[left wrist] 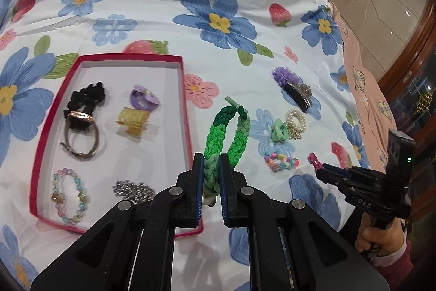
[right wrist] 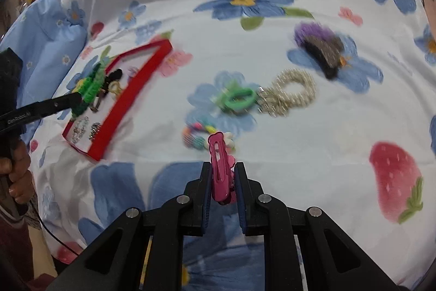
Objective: Organize jewelry
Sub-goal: 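Carry the braided band and pink clip into the tray and lower them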
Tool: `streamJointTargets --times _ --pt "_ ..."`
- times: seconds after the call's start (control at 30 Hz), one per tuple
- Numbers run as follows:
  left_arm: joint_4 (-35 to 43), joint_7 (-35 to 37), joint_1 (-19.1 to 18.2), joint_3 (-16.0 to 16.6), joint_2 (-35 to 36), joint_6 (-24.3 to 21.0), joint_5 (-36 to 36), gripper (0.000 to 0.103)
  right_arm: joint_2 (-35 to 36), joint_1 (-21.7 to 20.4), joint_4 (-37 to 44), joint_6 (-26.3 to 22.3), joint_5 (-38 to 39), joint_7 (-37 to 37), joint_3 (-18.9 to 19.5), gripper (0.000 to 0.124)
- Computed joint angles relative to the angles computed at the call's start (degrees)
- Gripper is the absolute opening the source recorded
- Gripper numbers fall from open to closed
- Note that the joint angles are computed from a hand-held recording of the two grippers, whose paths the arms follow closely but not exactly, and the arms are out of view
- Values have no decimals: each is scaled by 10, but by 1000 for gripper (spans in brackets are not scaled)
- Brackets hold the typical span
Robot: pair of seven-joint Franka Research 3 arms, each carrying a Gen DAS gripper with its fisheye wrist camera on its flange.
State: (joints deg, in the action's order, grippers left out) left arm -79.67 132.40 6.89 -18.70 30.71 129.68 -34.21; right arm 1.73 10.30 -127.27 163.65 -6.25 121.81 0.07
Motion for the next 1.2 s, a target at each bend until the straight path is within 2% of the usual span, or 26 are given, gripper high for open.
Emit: streamJointTargets --times 0.13,0.47,0.7,0.93,1.2 --pt "-7 -5 8 6 -5 10 -2 9 26 11 39 5 32 -44 9 16" --pt "0 -41 30 21 4 28 9 9 119 32 158 20 177 -183 36 16" --pt "20 -68 41 24 23 34 29 9 180 43 238 28 235 -233 46 16" --pt "43 -99 45 28 48 37 60 9 228 45 307 3 264 -268 52 16" --pt "104 -140 39 35 100 23 114 9 293 60 396 -52 249 -269 39 16"
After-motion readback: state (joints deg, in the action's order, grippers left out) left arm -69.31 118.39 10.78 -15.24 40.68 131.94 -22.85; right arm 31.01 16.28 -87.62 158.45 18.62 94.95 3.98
